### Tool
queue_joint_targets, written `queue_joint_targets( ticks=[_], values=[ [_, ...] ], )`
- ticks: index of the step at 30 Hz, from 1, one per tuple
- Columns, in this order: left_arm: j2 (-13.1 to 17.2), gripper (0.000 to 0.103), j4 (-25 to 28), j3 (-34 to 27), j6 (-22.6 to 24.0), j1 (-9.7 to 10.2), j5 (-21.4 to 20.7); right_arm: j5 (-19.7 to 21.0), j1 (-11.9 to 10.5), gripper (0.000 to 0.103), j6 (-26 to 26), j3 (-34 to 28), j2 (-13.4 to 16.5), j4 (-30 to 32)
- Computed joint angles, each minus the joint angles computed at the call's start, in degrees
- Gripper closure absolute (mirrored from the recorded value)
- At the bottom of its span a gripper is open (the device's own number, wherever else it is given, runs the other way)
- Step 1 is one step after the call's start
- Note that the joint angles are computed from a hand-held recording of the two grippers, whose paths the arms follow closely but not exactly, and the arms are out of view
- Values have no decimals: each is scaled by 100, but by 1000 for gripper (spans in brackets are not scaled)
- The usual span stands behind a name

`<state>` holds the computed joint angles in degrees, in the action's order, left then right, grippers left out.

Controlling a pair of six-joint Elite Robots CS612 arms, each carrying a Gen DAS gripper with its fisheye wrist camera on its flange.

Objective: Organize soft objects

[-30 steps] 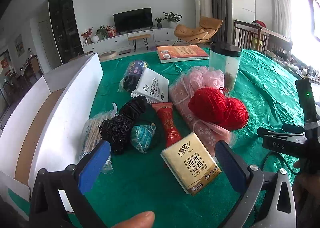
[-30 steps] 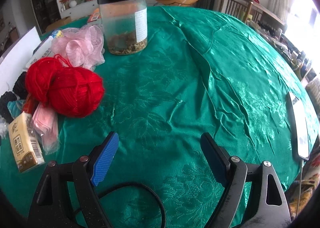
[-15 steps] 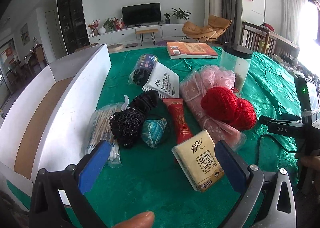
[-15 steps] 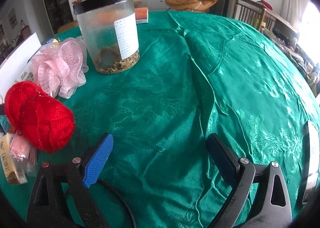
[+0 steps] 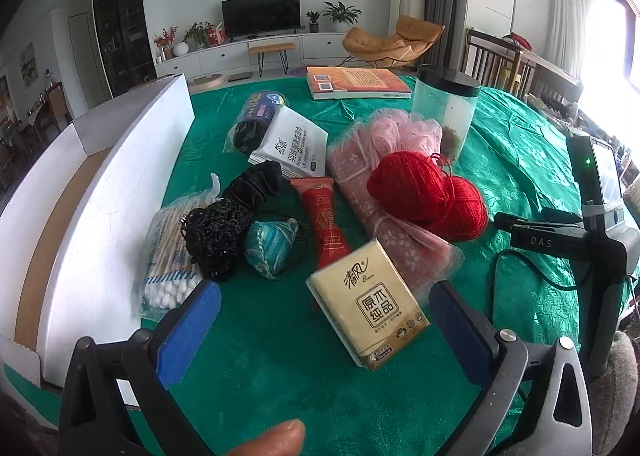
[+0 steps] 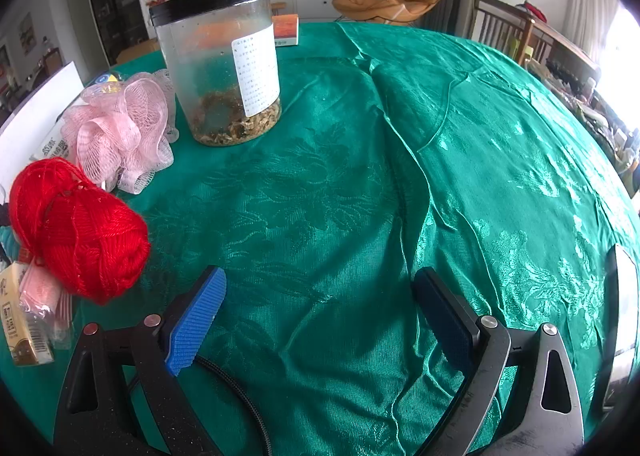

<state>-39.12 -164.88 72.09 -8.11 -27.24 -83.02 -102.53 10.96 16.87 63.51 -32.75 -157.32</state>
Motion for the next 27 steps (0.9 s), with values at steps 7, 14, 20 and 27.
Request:
queue_joint_targets(
  ticks=[7, 14, 20, 27],
  values=[
    [-20, 0, 268, 9, 152, -51, 64, 2, -1, 7, -2, 2, 0, -5],
    [-69, 0, 27, 49, 75, -30, 160, 2, 0, 7, -1, 0, 1, -1],
    [-51, 0, 1, 13, -144, 31, 212, 2, 0, 7, -1, 0, 1, -1],
    [-79, 0, -215, 64, -77, 25, 290, 2, 0, 7, -1, 0, 1, -1]
  ],
)
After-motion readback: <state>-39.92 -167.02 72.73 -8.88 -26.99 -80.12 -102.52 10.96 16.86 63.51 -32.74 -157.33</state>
